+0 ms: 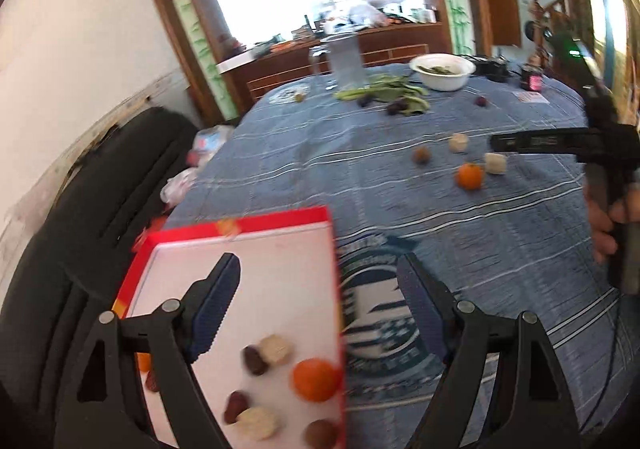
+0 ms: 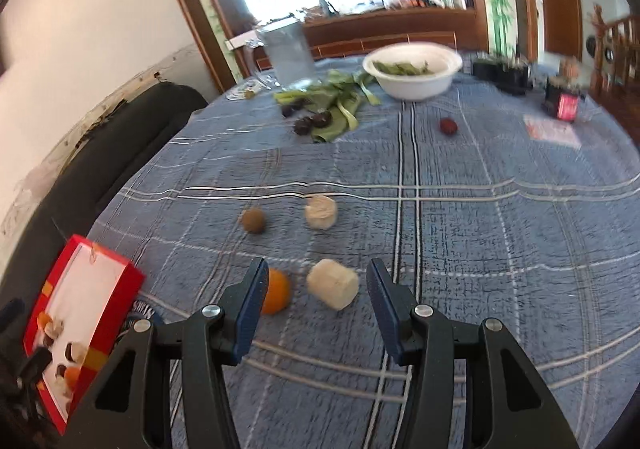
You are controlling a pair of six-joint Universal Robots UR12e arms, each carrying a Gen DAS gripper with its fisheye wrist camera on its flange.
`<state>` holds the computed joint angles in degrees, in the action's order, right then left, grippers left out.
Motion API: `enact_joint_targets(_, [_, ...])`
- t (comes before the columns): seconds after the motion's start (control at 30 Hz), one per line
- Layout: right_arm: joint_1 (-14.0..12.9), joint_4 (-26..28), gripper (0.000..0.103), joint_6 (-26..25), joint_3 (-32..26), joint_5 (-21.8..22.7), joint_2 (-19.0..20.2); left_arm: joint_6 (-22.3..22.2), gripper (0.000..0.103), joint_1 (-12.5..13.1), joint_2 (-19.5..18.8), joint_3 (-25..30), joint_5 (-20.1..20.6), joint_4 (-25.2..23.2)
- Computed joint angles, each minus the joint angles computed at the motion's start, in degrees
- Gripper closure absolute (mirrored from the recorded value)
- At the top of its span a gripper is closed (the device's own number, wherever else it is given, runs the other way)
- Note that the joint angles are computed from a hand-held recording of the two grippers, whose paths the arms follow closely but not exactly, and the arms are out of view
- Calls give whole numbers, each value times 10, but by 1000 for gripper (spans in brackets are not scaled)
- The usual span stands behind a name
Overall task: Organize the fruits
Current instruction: 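Move both open grippers back over the fruit on the table, then grasp a rectangular beige pastry with the right gripper while the left gripper grasps a tangerine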
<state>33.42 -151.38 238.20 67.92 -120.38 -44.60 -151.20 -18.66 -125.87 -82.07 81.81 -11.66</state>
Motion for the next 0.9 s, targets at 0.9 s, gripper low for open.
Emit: enact_joint_targets(0.9, [-7, -45, 71, 131, 78, -29, -43, -21, 21, -78, -105, 184, 21, -192])
